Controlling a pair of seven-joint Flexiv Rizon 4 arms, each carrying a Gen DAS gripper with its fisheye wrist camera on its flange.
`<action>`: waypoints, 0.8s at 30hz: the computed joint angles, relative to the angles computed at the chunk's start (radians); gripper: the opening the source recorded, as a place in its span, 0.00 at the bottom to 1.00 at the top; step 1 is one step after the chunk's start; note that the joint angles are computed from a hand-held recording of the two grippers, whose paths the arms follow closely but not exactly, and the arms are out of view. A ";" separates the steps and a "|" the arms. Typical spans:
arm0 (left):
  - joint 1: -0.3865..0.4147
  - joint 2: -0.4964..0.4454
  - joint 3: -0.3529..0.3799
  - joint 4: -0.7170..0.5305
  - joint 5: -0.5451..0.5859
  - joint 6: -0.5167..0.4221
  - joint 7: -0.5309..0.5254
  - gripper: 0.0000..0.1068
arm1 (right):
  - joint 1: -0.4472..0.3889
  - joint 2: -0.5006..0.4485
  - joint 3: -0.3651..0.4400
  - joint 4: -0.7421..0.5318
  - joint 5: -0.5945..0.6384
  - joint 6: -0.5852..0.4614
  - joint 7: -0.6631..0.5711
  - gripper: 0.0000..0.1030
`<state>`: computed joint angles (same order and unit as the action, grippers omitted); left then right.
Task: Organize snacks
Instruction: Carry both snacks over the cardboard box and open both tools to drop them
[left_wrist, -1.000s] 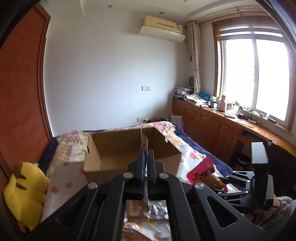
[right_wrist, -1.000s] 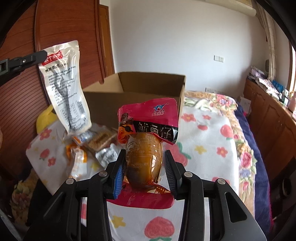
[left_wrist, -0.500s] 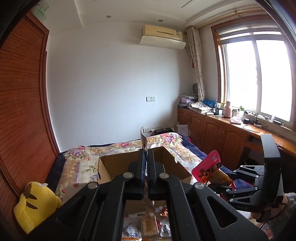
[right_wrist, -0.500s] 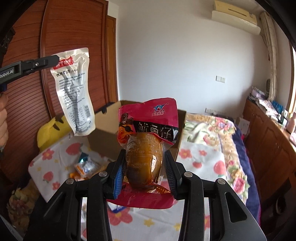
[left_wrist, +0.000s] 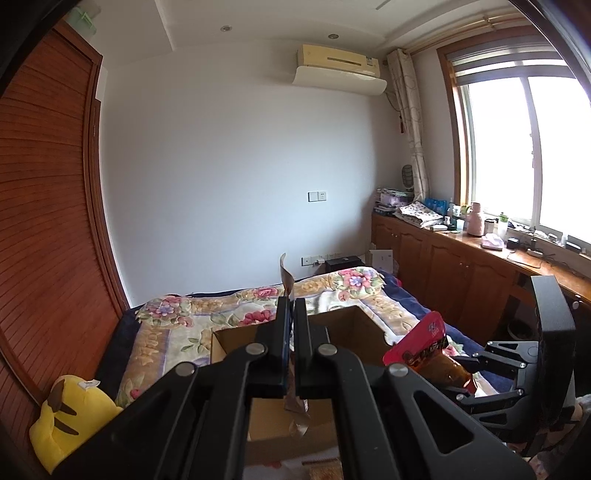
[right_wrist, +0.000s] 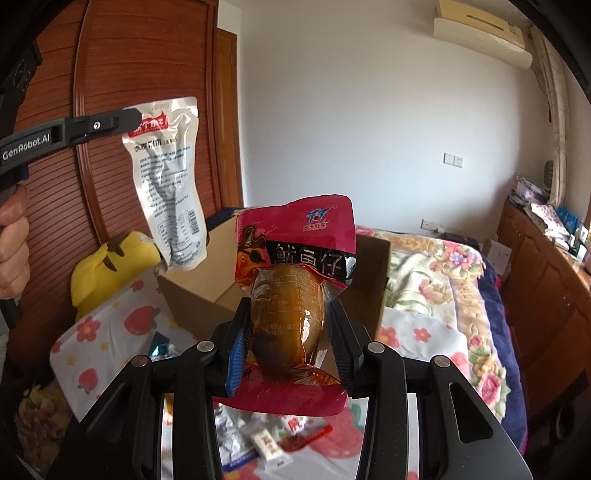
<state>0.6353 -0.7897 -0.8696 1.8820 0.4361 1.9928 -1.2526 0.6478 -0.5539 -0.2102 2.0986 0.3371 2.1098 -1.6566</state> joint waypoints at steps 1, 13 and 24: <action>-0.013 -0.011 0.010 -0.017 -0.005 -0.006 0.004 0.00 | -0.017 -0.015 0.008 -0.021 -0.014 -0.009 0.007 0.39; -0.119 -0.177 0.061 -0.167 -0.110 -0.101 0.135 0.00 | -0.145 -0.164 0.064 -0.185 -0.198 -0.076 0.117 0.39; -0.161 -0.247 0.054 -0.215 -0.204 -0.141 0.254 0.00 | -0.172 -0.225 0.050 -0.255 -0.283 -0.124 0.187 0.39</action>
